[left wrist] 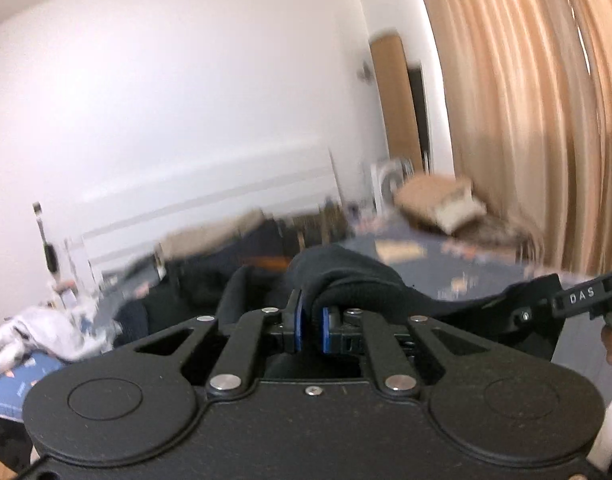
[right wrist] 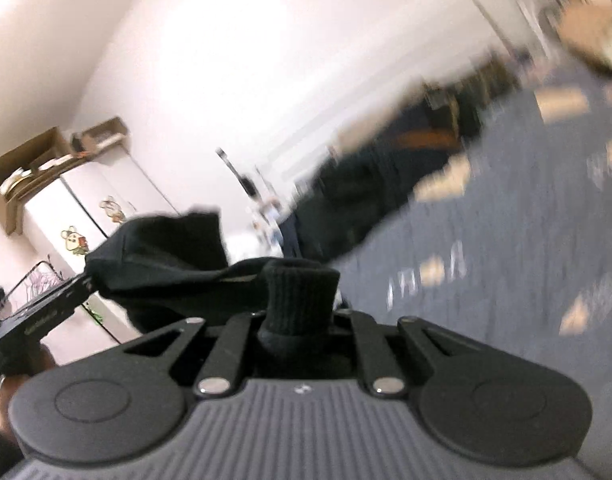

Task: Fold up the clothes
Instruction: 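Lift the black garment up with both grippers, stretching it between them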

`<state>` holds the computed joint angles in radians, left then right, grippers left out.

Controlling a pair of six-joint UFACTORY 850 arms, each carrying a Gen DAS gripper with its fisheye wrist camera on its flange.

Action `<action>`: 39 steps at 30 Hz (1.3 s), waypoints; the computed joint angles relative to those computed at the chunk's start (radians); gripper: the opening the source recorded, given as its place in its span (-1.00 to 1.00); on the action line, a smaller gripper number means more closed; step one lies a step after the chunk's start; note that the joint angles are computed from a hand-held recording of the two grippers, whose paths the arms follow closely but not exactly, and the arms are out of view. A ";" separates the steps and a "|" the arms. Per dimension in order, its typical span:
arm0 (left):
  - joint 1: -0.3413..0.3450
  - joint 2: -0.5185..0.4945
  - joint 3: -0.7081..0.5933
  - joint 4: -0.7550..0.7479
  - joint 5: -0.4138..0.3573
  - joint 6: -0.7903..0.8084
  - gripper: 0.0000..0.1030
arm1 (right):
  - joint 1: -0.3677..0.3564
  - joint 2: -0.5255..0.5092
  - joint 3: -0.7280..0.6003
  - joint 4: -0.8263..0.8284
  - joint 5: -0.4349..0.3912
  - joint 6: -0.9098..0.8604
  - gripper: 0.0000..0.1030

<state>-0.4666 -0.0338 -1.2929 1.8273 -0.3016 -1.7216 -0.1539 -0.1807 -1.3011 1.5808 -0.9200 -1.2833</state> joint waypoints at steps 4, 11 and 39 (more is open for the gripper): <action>-0.062 0.055 -0.024 0.048 -0.071 -0.020 -0.82 | -0.026 0.051 -0.085 -0.029 -0.003 -0.027 -0.81; -0.210 0.114 -0.089 0.104 -0.207 0.019 -0.83 | -0.079 0.131 -0.216 -0.023 -0.020 -0.071 -0.81; -0.102 -0.222 -0.274 -0.277 -0.122 0.055 -0.83 | 0.071 -0.151 -0.394 -0.362 0.281 0.077 -0.82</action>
<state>-0.5691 -0.2557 -1.5674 1.5508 -0.4241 -1.6668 -0.0830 -0.3315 -1.6950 1.2190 -0.6386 -1.2064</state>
